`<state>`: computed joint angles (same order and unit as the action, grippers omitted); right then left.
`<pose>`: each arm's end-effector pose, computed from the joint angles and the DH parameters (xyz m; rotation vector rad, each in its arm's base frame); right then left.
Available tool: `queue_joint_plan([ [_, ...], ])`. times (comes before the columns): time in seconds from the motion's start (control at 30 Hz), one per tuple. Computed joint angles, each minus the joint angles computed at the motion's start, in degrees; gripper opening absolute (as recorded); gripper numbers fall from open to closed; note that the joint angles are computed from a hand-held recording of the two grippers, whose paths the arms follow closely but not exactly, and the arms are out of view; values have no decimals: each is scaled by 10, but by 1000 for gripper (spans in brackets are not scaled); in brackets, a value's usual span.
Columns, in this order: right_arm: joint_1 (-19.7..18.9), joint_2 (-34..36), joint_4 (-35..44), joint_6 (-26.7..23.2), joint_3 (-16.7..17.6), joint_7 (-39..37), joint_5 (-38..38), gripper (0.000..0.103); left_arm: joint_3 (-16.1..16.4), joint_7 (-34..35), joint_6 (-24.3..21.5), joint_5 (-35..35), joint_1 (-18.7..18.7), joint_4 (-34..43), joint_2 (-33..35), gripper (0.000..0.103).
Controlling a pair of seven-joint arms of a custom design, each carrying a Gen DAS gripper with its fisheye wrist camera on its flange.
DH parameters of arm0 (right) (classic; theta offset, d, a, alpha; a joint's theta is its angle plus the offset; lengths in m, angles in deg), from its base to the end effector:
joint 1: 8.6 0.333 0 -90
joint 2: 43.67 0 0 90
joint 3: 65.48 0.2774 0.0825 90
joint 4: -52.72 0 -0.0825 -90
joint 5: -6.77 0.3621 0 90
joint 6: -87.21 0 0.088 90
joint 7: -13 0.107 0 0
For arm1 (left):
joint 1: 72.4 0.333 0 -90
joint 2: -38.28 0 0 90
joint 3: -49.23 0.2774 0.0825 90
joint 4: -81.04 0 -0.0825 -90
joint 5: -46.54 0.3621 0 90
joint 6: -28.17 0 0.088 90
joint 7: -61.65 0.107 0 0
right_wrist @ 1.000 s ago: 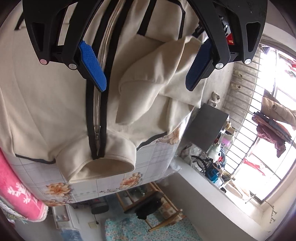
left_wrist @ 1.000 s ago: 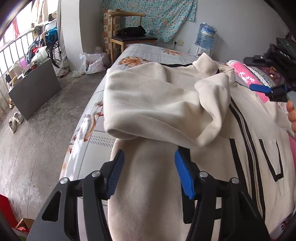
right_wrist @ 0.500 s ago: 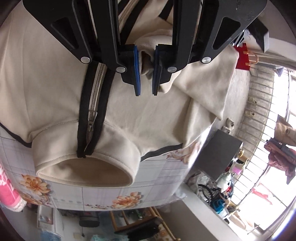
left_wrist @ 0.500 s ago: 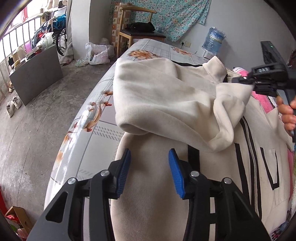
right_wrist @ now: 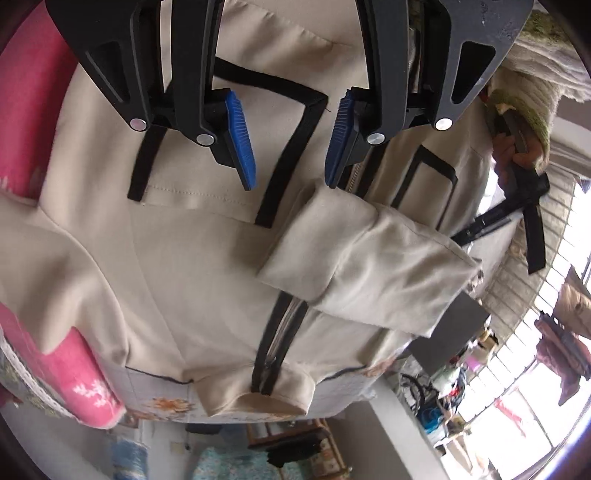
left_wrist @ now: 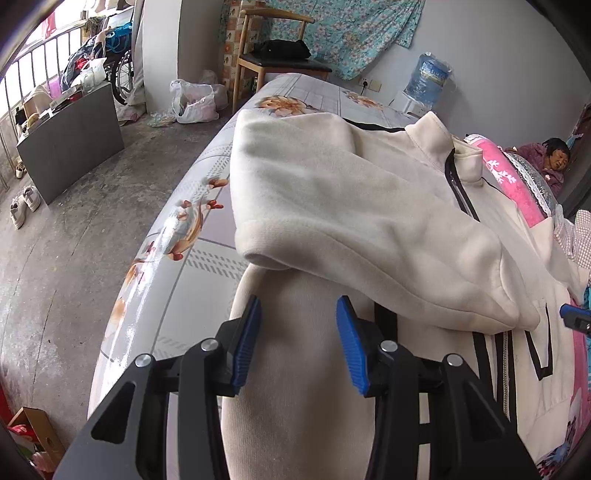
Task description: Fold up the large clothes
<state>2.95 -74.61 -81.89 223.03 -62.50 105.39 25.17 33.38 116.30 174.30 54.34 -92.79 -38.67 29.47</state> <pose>0.4158 0.1146 0.5643 -1.8343 1.7527 -0.1675 0.4318 -0.3268 0.5275 -1.8501 2.0759 -0.8255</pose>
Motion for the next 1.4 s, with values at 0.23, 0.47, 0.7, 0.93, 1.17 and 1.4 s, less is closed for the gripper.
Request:
queue_joint_plan([
  [0.23, 13, 71, 56, 72, 27, 56, 5, 67, -6, -4, -37, 23, -1, 24, 12, 42],
  [0.47, 29, 83, 10, 72, -17, 119, 93, 59, 1, 12, -7, -7, -4, 1, 0, 42],
  [0.7, 28, 109, 21, 65, -13, 92, 116, 3, 4, 9, 21, -16, -3, -18, -10, 42],
  [0.93, 16, 129, 120, 92, -2, 87, 53, 2, 1, 8, -8, 0, 3, 3, -3, 42],
  [1.17, -38, 129, 192, 135, 2, 129, -63, 2, -6, -57, -37, 64, 18, 28, 9, 42],
  [1.4, -59, 122, 88, 109, -25, 158, -39, 2, 4, -65, -47, 50, 25, 27, 10, 42],
])
